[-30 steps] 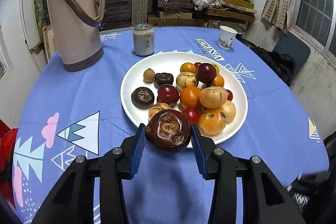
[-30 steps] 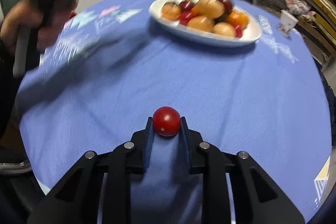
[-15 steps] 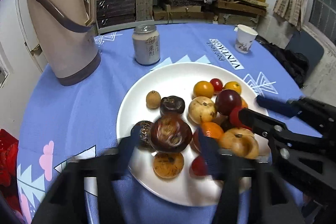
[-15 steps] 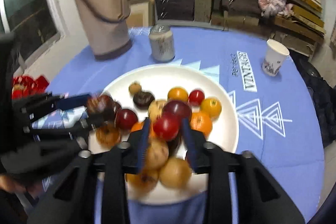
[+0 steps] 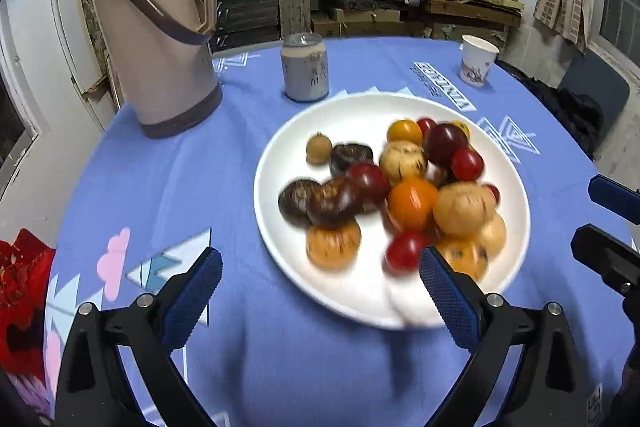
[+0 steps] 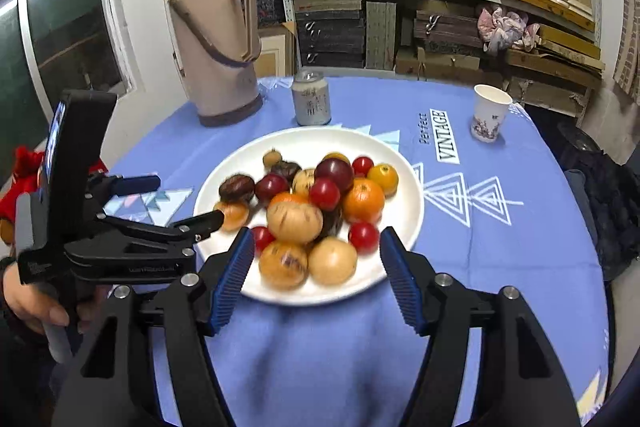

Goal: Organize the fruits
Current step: 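Withdraw both grippers from the plate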

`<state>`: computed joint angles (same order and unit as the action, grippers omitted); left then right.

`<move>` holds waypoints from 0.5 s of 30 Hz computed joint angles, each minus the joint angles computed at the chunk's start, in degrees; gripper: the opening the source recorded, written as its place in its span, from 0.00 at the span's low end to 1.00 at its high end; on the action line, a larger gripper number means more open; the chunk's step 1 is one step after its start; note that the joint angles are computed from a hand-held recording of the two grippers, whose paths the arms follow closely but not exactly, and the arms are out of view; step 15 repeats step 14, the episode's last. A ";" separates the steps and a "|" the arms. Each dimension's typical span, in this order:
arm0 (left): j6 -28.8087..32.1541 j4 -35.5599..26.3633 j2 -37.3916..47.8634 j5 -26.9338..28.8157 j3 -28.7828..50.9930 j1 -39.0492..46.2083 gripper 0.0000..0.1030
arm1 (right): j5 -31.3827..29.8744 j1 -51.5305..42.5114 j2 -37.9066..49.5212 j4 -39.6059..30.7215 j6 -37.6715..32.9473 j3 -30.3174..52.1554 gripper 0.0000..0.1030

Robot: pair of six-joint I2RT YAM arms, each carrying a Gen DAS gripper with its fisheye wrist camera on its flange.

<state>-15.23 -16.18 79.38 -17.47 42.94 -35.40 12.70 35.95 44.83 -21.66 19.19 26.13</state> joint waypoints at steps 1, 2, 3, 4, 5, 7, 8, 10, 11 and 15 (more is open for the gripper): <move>-0.85 -0.14 -2.14 0.20 -1.50 -0.52 0.96 | 1.54 1.92 -1.51 -1.58 1.34 -0.26 0.62; -1.48 0.08 -3.78 -0.47 -2.71 -1.22 0.96 | 3.01 3.62 -2.69 -2.73 2.41 -0.52 0.62; -2.10 -0.10 -5.56 -2.24 -3.92 -2.55 0.96 | 5.00 5.70 -3.75 -3.94 3.82 -0.81 0.64; -3.00 -1.56 -7.41 -4.35 -4.74 -4.41 0.96 | 7.58 8.27 -5.08 -5.38 6.00 -1.38 0.70; -3.75 -2.24 -8.92 -4.30 -5.47 -5.09 0.96 | 8.76 9.33 -5.72 -5.71 7.04 -1.83 0.74; -6.06 -2.85 -12.15 -4.02 -7.50 -6.21 0.97 | 13.37 13.12 -7.17 -6.47 10.93 -3.56 0.88; -7.20 -3.53 -12.75 -4.79 -8.33 -7.07 0.97 | 14.22 13.81 -7.55 -6.70 12.27 -4.42 0.92; -10.07 -4.69 -12.70 -5.24 -10.27 -7.95 0.96 | 13.78 13.08 -5.66 -6.38 15.21 -6.35 0.94; -10.77 -3.90 -12.88 -4.41 -11.83 -7.80 0.96 | 13.37 12.16 -4.67 -5.79 15.63 -7.05 0.94; -12.92 -0.31 -11.63 -1.58 -15.74 -5.97 0.96 | 11.35 8.34 -3.48 -2.70 15.87 -10.07 0.94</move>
